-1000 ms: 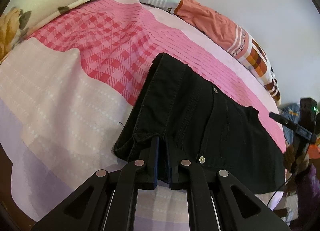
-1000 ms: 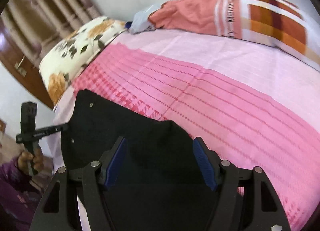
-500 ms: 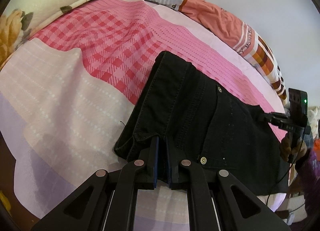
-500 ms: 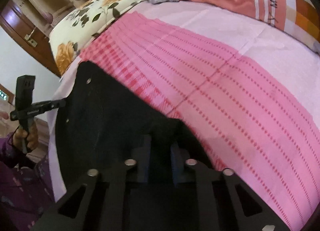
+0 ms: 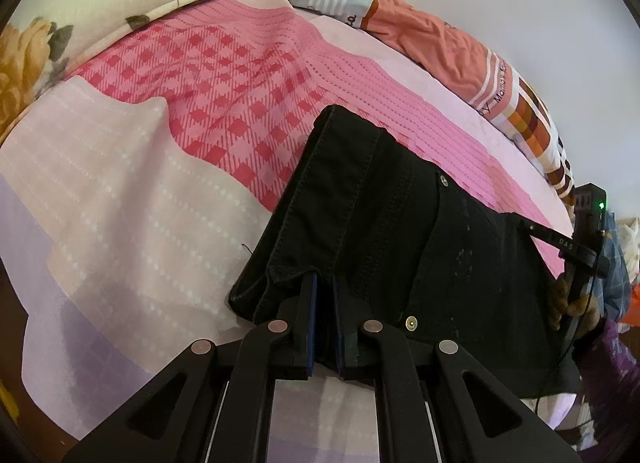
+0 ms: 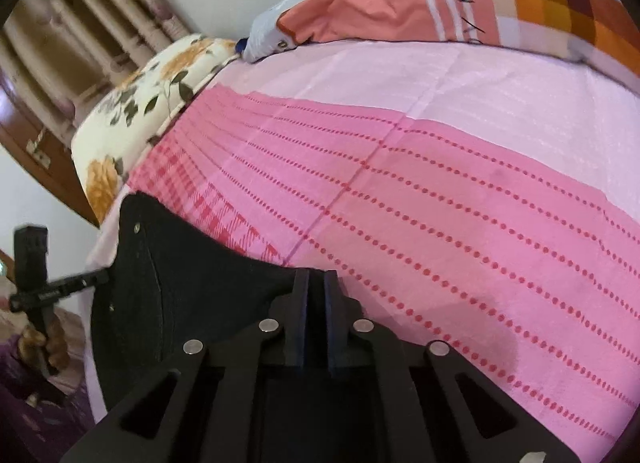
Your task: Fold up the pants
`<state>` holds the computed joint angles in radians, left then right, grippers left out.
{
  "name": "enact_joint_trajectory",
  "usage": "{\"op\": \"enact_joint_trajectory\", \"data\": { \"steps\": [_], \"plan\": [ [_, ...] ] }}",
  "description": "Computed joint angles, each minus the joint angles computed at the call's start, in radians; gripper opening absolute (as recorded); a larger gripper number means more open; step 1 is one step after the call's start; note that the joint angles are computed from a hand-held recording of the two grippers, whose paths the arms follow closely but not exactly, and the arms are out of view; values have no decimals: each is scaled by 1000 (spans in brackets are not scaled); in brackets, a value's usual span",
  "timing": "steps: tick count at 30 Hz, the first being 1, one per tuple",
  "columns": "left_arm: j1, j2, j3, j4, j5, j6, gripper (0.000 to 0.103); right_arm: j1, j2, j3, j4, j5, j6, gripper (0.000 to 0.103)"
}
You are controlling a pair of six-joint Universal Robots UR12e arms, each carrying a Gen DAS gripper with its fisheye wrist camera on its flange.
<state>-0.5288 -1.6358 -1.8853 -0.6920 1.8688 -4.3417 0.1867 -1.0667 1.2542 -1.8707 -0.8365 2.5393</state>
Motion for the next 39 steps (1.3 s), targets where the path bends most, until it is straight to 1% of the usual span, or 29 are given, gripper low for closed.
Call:
{"op": "enact_joint_trajectory", "data": {
  "steps": [4,6,7,9,13,14,16,17,19,20,21,22,23,25,26,27,28,29,30,31,32,33,34,35,36,37,38,39],
  "plan": [
    [3,7,-25,57,-2,-19,11,3,-10,20,-44,-8,7,6],
    [3,9,-33,75,-2,-30,11,-7,3,3,12,33,3,7],
    [3,9,-33,75,-4,-32,11,-15,14,-10,49,63,11,14],
    [2,8,-29,69,-1,-34,11,-27,36,-37,113,117,34,15],
    [-4,3,-22,56,12,-46,11,-39,53,-62,197,173,45,19],
    [-5,2,-21,56,15,-49,11,-48,56,-59,199,199,85,22],
    [-5,1,-21,59,18,-55,11,-73,50,-27,121,251,214,25],
    [-5,0,-20,58,21,-53,11,-97,43,1,68,302,301,25],
    [-7,-3,-16,50,29,-40,11,-137,22,60,-56,371,463,25],
    [-8,-4,-14,46,33,-37,11,-167,-1,111,-151,425,544,26],
    [-9,-4,-12,42,35,-34,11,-192,-26,155,-229,442,601,27],
    [-9,-5,-12,42,37,-31,11,-217,-58,196,-278,432,629,33],
    [-9,-4,-14,47,37,-34,11,-243,-93,234,-295,420,618,39],
    [-9,-3,-18,57,36,-43,12,-292,-167,317,-289,381,570,44],
    [-8,-2,-20,61,34,-47,12,-322,-219,370,-256,333,529,44],
    [-8,-2,-21,65,34,-50,12,-342,-252,402,-226,299,496,44],
    [-9,-2,-21,65,36,-50,12,-367,-299,446,-190,237,453,44],
    [-8,-2,-21,63,35,-46,12,-380,-325,470,-179,197,436,44],
    [-8,-2,-18,56,37,-40,12,-403,-364,507,-165,140,417,44],
    [-8,-1,-18,53,36,-36,12,-422,-385,528,-155,113,410,44],
    [-9,-1,-16,46,38,-29,12,-452,-417,563,-161,79,420,38],
    [-10,-2,-13,38,39,-24,12,-477,-441,590,-170,83,432,38],
    [-10,-2,-11,31,39,-17,12,-502,-466,616,-194,66,460,38],
    [-11,-3,-7,23,40,-11,12,-517,-480,630,-216,48,477,38],
    [-10,-3,-4,16,39,-7,12,-544,-504,656,-258,38,513,38],
    [-11,-3,-1,11,38,-6,12,-567,-517,674,-285,43,546,40],
    [-11,-4,0,9,37,-8,13,-600,-539,703,-334,55,605,42],
    [-10,-2,-2,16,33,-10,15,-626,-554,728,-376,84,651,42]
  ]
}}
